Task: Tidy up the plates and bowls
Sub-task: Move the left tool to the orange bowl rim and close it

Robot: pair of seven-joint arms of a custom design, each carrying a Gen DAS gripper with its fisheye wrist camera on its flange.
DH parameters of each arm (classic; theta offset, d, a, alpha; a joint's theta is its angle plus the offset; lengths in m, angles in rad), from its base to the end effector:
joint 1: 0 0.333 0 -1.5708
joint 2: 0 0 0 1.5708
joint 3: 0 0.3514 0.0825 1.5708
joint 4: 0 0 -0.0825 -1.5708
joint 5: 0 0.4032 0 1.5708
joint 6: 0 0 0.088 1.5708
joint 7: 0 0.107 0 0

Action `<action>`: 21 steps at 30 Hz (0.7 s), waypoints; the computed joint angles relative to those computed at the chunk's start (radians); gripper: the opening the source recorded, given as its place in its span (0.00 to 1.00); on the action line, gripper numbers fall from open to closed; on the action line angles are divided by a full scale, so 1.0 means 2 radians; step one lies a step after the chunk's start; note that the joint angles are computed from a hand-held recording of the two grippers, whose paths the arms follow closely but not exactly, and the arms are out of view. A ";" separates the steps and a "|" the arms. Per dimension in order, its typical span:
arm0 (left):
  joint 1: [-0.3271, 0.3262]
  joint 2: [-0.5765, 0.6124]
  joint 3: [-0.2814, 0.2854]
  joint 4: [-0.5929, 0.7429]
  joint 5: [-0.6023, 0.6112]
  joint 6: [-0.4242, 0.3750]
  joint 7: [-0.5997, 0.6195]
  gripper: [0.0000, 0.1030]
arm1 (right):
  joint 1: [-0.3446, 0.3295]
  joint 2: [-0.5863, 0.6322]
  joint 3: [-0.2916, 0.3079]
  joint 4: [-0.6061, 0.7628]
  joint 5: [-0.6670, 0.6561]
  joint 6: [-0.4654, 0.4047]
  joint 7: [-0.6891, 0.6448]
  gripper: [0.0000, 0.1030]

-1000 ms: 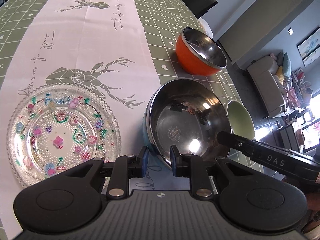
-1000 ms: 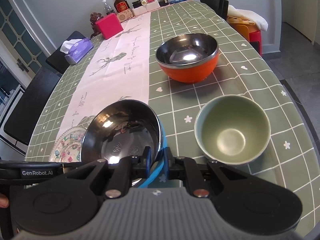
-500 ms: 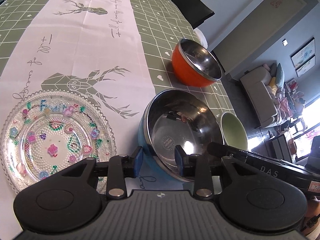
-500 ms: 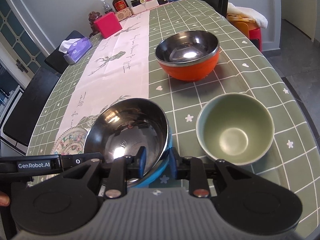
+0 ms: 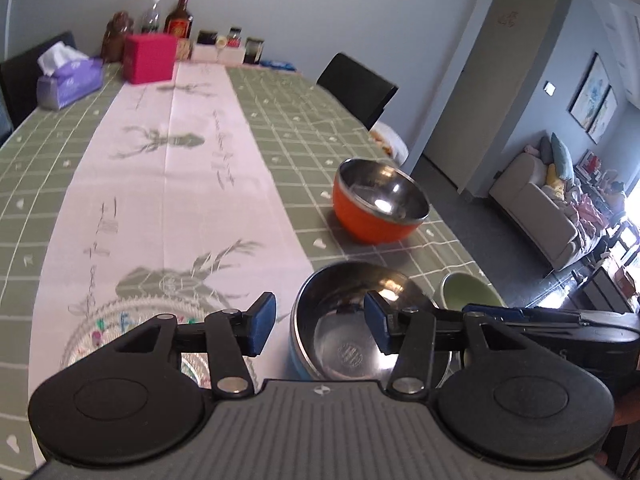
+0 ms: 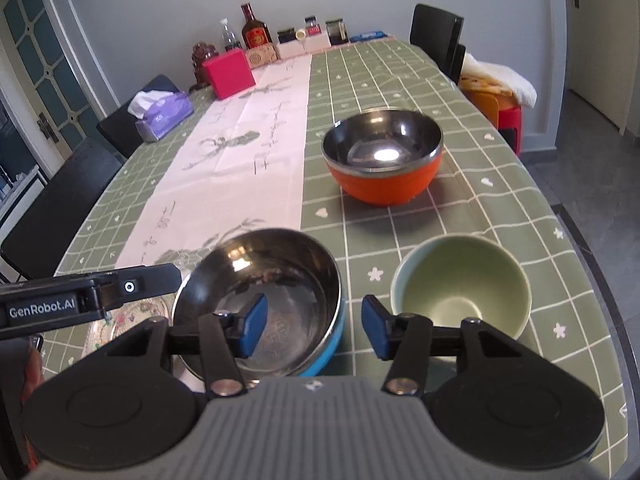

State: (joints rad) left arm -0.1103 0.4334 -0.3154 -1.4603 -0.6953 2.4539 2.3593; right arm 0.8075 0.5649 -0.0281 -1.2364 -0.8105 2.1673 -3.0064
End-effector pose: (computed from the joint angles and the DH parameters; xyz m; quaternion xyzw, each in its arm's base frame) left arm 0.7097 -0.2695 0.5363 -0.3719 0.8248 -0.4252 0.0227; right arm 0.5793 0.5413 0.5178 -0.4384 0.8031 -0.2560 0.3120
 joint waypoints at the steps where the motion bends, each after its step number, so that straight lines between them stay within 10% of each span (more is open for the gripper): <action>1: 0.002 0.001 -0.003 0.002 -0.005 0.000 0.007 0.56 | 0.003 -0.001 -0.004 -0.001 -0.008 -0.001 0.007 0.51; 21: -0.031 0.114 -0.013 0.197 0.030 -0.088 -0.126 0.56 | -0.022 -0.001 -0.027 0.021 -0.068 -0.017 0.072 0.52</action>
